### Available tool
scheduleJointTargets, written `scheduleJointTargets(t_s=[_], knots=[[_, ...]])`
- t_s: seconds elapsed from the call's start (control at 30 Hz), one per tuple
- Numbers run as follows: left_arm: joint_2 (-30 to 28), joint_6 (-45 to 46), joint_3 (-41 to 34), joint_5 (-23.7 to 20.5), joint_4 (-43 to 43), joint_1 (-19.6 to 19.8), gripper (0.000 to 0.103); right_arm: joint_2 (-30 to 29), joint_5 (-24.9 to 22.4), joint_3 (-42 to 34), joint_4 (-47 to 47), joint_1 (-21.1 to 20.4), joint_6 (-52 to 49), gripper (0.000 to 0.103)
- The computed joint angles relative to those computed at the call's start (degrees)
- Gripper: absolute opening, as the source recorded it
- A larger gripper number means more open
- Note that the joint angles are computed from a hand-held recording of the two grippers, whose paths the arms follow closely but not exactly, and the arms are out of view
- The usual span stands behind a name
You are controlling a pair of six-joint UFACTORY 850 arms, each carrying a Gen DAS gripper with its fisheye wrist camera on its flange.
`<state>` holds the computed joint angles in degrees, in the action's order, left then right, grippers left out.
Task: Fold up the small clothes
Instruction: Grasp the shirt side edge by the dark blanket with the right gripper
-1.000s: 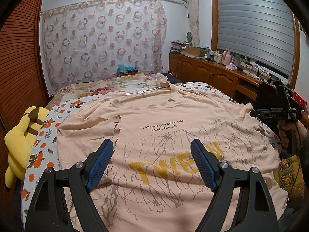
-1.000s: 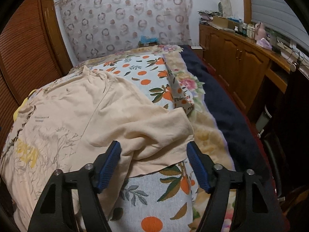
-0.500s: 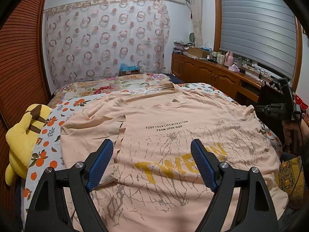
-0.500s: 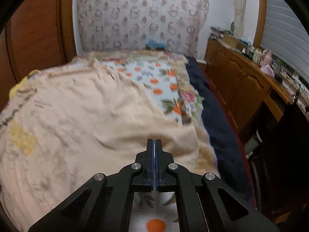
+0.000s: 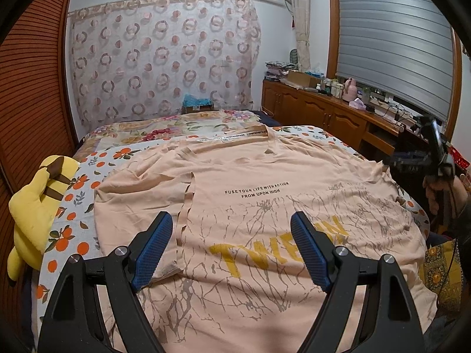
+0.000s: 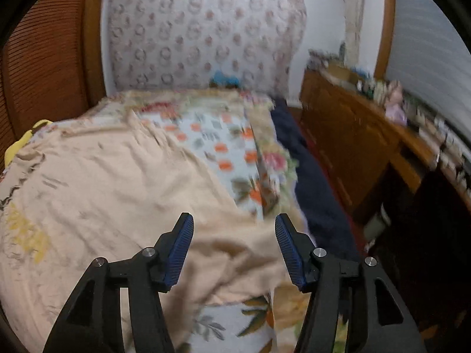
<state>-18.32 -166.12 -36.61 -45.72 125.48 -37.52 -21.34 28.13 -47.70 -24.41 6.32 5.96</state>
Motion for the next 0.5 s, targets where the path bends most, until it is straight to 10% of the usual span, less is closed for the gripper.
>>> scheduleJointTargets(t_s=[0.17,0.3,0.5], knots=[[-0.1,-0.2,0.1,0.3,0.2,0.0,0.083,-3.7,-4.2,-3.2,-11.9,-2.3,13.0,0.055],[-0.3,-0.2,-0.1,0.7,0.4,0.1,0.083,-3.5,-3.0,-3.0,-15.2,-3.4,14.4,0.007],[-0.3,-0.1,0.0,0.7,-0.1,-0.1,0.083,-0.7,0.7,-0.3,-13.6,-2.2,10.5,0.001]])
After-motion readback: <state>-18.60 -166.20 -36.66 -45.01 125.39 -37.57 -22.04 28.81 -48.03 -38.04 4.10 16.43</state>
